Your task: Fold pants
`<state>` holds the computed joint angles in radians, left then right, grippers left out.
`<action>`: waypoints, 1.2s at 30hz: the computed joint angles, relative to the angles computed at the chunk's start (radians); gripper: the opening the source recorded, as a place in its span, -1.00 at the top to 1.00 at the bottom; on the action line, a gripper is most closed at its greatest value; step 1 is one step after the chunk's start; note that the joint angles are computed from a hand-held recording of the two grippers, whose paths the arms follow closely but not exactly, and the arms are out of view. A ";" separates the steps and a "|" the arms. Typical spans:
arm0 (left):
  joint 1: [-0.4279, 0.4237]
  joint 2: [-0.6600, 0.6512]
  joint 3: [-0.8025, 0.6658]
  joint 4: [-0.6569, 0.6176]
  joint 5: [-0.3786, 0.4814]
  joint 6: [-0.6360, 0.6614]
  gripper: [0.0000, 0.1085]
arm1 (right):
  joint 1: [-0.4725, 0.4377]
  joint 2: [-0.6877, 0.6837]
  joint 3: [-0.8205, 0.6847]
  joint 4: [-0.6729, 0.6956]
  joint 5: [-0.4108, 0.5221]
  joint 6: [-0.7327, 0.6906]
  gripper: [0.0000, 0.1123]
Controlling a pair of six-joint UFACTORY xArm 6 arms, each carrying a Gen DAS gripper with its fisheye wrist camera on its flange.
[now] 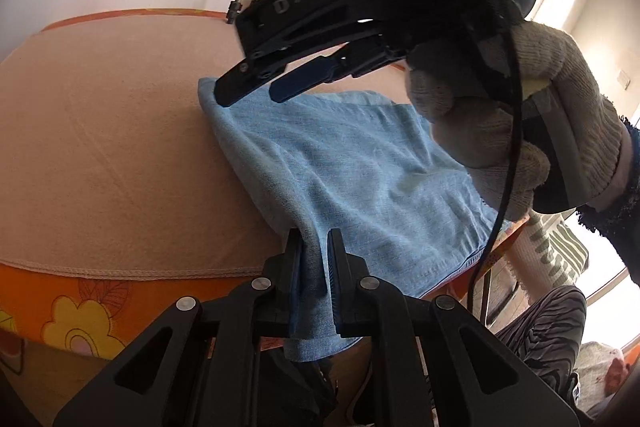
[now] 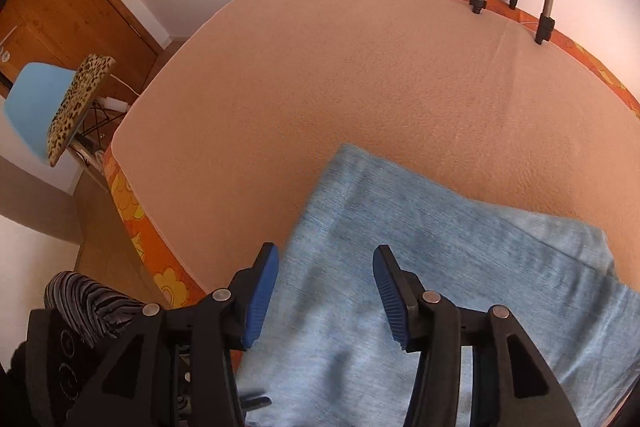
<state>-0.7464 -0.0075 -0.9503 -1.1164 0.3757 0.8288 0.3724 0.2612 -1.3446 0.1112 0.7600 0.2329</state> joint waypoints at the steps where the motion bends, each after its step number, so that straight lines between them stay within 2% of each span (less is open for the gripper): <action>1: -0.004 -0.002 0.002 -0.005 -0.006 0.006 0.81 | 0.014 0.025 -0.029 -0.027 0.027 0.022 0.09; 7: -0.006 -0.005 0.002 -0.035 -0.014 0.031 0.81 | 0.080 0.210 -0.278 -0.216 0.237 0.125 0.15; 11: 0.006 -0.002 0.007 -0.019 -0.009 0.012 0.76 | 0.079 0.235 -0.320 -0.244 0.286 0.132 0.61; 13: 0.010 0.001 0.005 -0.008 0.000 -0.008 0.59 | 0.066 0.215 -0.294 -0.218 0.273 0.115 0.74; 15: 0.014 0.008 -0.001 -0.002 0.006 -0.021 0.11 | 0.056 0.183 -0.257 -0.206 0.246 0.105 0.83; 18: 0.018 0.020 -0.009 0.011 0.006 -0.055 0.07 | 0.047 0.150 -0.224 -0.193 0.214 0.101 0.89; 20: 0.019 0.029 -0.014 0.012 0.008 -0.067 0.12 | 0.044 0.134 -0.204 -0.185 0.193 0.098 0.92; 22: 0.027 0.041 -0.023 0.035 0.019 -0.101 0.52 | 0.038 0.112 -0.179 -0.175 0.169 0.092 0.93; 23: 0.034 0.043 -0.027 0.024 0.027 -0.105 0.81 | 0.037 0.098 -0.163 -0.170 0.156 0.092 0.94; 29: 0.037 -0.019 -0.032 -0.099 0.051 0.029 0.89 | 0.015 -0.031 -0.036 -0.106 0.056 0.073 0.95; 36: -0.007 -0.009 -0.152 -0.140 0.119 0.096 0.89 | -0.043 -0.281 0.163 -0.064 -0.048 0.057 0.96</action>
<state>-0.7530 -0.0166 -1.1019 -1.2559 0.4946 0.9244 0.3296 -0.0197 -1.1815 0.0470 0.7117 0.2895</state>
